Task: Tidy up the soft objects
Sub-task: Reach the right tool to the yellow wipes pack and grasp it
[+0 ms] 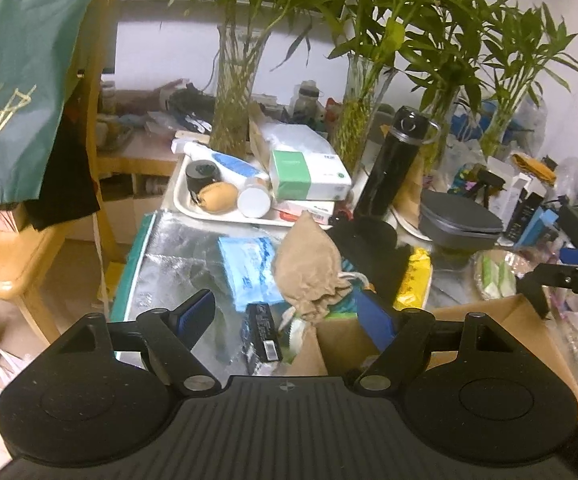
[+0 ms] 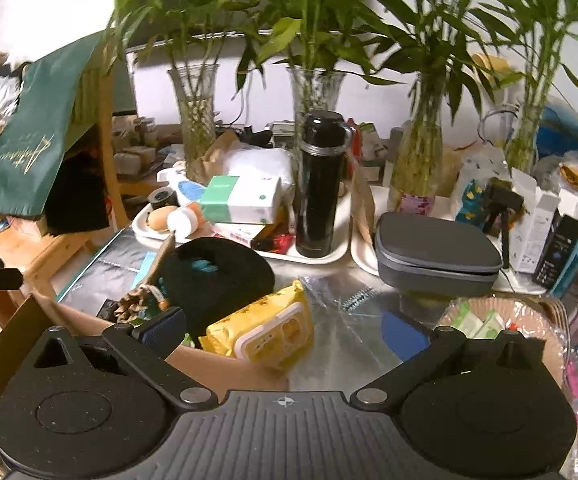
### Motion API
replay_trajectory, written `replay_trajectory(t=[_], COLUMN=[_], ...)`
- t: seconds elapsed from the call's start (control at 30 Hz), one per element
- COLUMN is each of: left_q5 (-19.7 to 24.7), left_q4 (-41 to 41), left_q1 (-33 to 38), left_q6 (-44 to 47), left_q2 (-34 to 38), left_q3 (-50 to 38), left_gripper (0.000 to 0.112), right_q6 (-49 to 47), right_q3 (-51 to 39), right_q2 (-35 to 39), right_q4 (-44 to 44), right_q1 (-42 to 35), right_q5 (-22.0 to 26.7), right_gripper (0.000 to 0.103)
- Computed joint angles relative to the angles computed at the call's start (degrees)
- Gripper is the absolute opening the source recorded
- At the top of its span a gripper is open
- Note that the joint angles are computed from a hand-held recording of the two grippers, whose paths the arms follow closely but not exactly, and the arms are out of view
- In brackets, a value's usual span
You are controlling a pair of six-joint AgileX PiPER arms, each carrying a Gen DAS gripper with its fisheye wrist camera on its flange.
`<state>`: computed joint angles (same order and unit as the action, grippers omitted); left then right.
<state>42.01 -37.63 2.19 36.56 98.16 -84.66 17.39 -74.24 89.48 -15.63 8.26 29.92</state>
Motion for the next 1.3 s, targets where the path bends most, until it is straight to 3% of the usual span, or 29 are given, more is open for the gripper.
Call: replay_trajectory(t=[0.37,0.67,0.9,1.1,1.3], left_q5=[-0.68,-1.2,2.05,8.5,7.01], left_q4=[2.93,3.75,3.05,0.5,2.85], left_q1=[-1.12,-2.41,-2.56,-2.21,-4.62], left_q6=[-1.92,-1.65,-0.07,-0.63,-3.59], left_q2=[0.81,1.06,1.93,7.7,13.4], left_q3=[-0.67,-0.7,-2.46,-12.53,-20.59], left_gripper=[0.078,0.078,0.078,0.078,0.078], right_q6=[-9.9,-27.13,-32.88,-29.61,-25.29], right_q3=[-4.04,-13.21,-25.79,-38.12,-44.97], right_q2=[5.28,16.51,27.77,37.3,44.79], right_q4=[8.0,28.39,41.55,48.43,54.41], right_q1=[-3.54,-11.56,-16.61,-20.19,-21.93], right_q5=[-1.28,0.72,13.0,24.0,31.28], right_gripper=[0.103,0.103,0.103,0.103,0.096])
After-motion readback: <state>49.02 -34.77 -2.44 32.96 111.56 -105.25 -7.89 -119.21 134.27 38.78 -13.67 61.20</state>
